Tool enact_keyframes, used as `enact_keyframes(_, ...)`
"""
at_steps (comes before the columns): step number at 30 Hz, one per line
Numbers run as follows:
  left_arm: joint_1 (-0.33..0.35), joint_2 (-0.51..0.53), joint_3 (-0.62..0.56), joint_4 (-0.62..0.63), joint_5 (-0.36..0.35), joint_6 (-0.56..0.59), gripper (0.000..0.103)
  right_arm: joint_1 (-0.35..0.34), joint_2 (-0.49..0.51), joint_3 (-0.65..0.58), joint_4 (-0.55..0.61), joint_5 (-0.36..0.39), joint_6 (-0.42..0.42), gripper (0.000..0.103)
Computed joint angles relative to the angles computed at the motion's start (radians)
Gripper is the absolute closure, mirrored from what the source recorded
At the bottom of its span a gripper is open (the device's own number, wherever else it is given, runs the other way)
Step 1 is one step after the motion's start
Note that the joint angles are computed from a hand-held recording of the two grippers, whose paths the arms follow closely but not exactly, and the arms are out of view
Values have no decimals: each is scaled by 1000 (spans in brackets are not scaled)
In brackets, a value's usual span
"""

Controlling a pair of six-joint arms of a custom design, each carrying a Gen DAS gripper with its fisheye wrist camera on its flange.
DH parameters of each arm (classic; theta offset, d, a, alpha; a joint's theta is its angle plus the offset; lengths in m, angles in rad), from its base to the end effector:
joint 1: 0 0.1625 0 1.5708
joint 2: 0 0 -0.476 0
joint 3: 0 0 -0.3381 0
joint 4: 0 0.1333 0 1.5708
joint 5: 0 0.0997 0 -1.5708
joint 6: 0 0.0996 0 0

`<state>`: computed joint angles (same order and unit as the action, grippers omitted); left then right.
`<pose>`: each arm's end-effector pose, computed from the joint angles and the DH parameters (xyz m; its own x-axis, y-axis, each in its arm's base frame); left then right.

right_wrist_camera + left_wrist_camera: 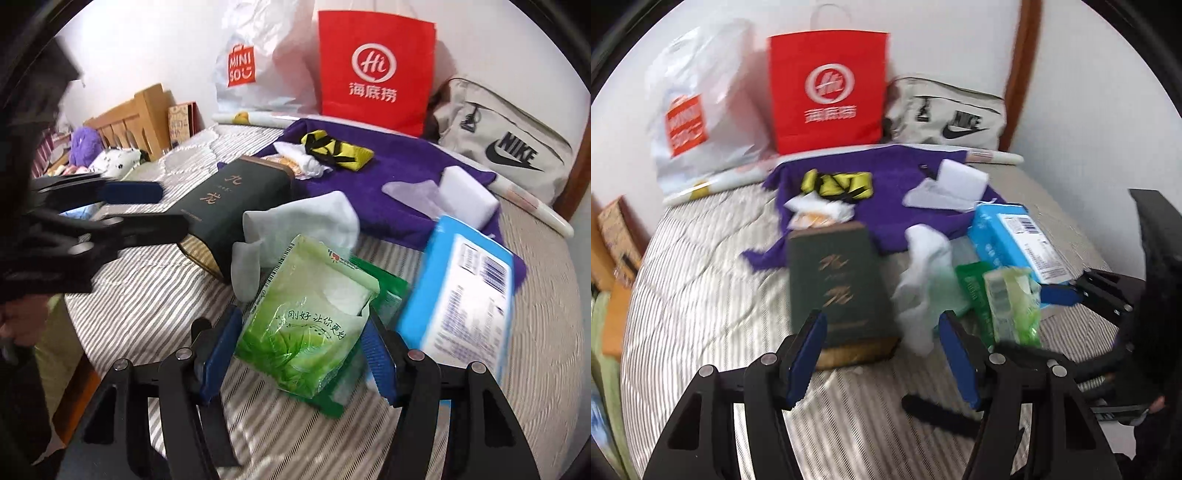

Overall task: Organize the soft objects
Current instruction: 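Grasp the white sock with the left tool while the right tool grasps the green-wrapped soap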

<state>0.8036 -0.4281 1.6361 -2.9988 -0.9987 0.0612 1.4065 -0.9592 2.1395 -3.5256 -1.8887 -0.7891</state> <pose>-0.3293 -0.6113 -0.0159 -0.6445 0.5406 -0.5407 0.7182 0.6707 -0.1855 0.0126 -0.5489 0.2417 -0.7180 -0.2391 0.6537 -0.5573 0.7601 -0.3341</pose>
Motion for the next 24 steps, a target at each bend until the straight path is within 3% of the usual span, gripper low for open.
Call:
enact_keyframes(3, -8, 39, -60, 47, -6, 33, 42, -33, -56, 44, -1, 31, 6, 39)
enact_keyframes(10, -28, 133, -177, 122, 51, 103, 44, -120, -161, 152, -24, 111, -24, 38)
enact_keyframes(16, -33, 195, -276, 225, 102, 110, 61, -193, -203, 201, -3, 141, -23, 38)
enact_keyframes(20, -30, 216, -313, 278, 120, 82, 74, -212, -170, 209, -53, 109, -24, 38)
enact_keyframes(22, -34, 222, -313, 273, 139, 83, 86, -218, -147, 209, -87, 98, -29, 38)
enact_keyframes(24, -35, 213, -301, 264, 118, 78, 94, -221, -128, 205, -112, 96, -30, 38)
